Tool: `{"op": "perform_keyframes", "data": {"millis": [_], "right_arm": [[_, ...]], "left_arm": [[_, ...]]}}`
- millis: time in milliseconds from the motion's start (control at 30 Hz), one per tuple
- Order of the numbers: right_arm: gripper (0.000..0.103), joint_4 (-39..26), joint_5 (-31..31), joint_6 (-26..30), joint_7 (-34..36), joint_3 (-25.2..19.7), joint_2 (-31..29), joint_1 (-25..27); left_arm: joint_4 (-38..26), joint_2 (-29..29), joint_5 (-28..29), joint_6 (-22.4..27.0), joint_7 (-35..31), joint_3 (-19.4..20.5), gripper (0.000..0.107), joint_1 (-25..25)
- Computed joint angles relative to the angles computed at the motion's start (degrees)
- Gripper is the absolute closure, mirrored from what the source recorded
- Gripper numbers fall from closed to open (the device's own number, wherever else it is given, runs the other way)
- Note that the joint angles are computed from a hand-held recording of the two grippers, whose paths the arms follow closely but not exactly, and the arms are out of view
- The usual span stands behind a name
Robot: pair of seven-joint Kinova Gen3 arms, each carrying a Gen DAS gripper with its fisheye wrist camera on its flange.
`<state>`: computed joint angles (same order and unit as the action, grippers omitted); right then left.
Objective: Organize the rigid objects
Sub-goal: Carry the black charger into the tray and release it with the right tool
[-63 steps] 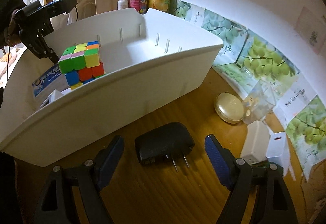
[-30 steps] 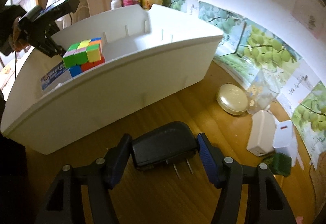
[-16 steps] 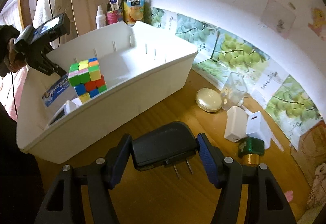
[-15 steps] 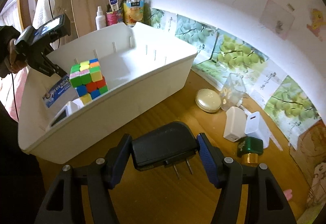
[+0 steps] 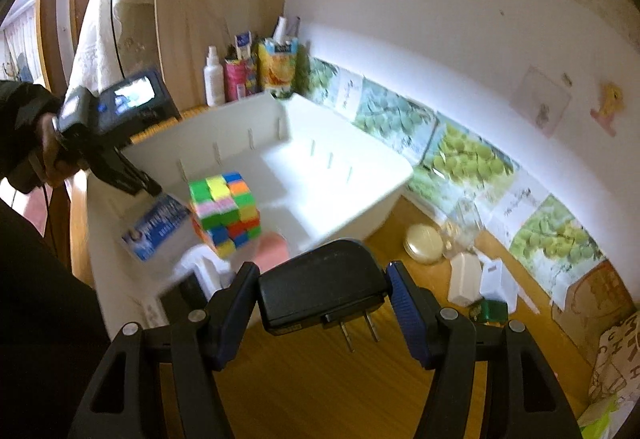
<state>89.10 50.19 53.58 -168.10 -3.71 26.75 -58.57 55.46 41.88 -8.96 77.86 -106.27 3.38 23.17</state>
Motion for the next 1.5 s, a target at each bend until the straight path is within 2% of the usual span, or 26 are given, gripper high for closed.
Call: {"op": "perform_keyframes", "data": {"millis": [400, 567, 733, 933, 1233, 1300, 1367, 1500], "right_arm": [[0.038, -11.3, -2.5, 0.3, 2.5, 1.9, 6.1, -2.4], [0.038, -16.6, -5.7, 2.7, 3.3, 3.5, 9.3, -3.7], [0.038, -21.0, -8.1, 5.5, 1.2, 5.2, 12.0, -5.1], [0.038, -25.2, -10.8, 9.5, -1.8, 6.5, 14.6, -5.9], [0.037, -27.3, -12.9, 11.4, -6.2, 7.0, 15.9, -6.1], [0.035, -27.4, -12.8, 11.6, -6.8, 7.2, 15.9, -6.4], [0.027, -27.0, -12.3, 11.5, -8.3, 7.7, 15.7, -6.8], [0.027, -25.9, -11.5, 11.1, -10.3, 7.7, 14.9, -7.1]], "left_arm": [[1.8, -0.7, 0.3, -1.3, -3.5, 0.4, 0.093, -1.1], [2.4, -1.0, -0.2, -1.9, -4.3, 0.4, 0.093, -0.6], [3.2, -1.6, 0.0, -2.4, -4.6, 0.4, 0.092, -0.7], [7.0, -3.7, 0.4, -4.5, -4.9, 0.7, 0.092, -1.2], [9.7, -5.2, 1.0, -6.0, -4.5, 1.0, 0.092, -2.4], [9.8, -5.4, 1.2, -6.0, -4.5, 1.0, 0.092, -2.6], [10.2, -5.7, 1.3, -6.0, -4.2, 1.0, 0.092, -2.8], [11.3, -6.2, 1.4, -6.6, -3.8, 1.0, 0.092, -3.2]]}}
